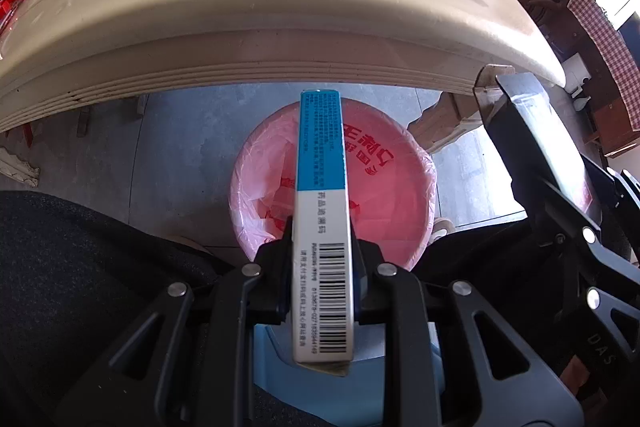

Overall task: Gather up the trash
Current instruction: 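Carry the blue box and black box down over the pink trash bin, then open the left tool dropping the blue box while the right tool drops the black box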

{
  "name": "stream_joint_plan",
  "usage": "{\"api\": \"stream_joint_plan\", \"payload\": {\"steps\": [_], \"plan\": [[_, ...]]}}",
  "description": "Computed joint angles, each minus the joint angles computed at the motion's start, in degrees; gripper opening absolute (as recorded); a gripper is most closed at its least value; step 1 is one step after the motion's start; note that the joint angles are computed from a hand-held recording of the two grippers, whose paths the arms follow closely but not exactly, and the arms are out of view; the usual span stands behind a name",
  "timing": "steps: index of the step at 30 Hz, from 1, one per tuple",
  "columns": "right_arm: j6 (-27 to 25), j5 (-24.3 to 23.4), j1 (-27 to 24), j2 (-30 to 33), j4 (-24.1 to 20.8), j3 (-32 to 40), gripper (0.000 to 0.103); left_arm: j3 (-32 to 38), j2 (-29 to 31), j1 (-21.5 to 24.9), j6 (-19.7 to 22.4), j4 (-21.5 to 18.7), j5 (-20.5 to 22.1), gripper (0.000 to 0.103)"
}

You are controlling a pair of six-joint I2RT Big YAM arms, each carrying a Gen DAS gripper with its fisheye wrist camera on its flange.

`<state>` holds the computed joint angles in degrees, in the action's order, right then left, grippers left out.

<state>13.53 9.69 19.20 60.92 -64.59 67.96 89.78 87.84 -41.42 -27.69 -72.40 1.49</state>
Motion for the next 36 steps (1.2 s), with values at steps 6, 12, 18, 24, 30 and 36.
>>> {"api": "stream_joint_plan", "payload": {"steps": [6, 12, 18, 24, 30, 36], "plan": [[0.5, -2.9, -1.2, 3.1, 1.0, -1.8, 0.052, -0.2, 2.7, 0.2, 0.5, -0.6, 1.6, 0.022], [0.3, -5.4, -3.1, 6.5, 1.9, -2.9, 0.052, 1.6, 6.6, 1.1, 1.3, -1.9, 4.3, 0.022], [-0.3, -8.6, -5.1, 10.2, 2.6, -4.0, 0.052, 3.0, 10.6, 1.4, 0.9, -4.0, 6.9, 0.022], [-1.3, -10.3, -6.9, 13.5, 2.8, -4.1, 0.052, 5.9, 15.8, 2.1, 1.6, -6.2, 9.9, 0.022], [-1.0, -12.3, -8.1, 16.3, 2.7, -4.5, 0.052, 7.6, 19.8, 2.4, 1.4, -8.6, 10.3, 0.022], [-1.3, -12.9, -7.9, 17.9, 2.7, -4.6, 0.052, 7.7, 20.8, 3.0, 1.3, -9.0, 12.4, 0.022]]}}
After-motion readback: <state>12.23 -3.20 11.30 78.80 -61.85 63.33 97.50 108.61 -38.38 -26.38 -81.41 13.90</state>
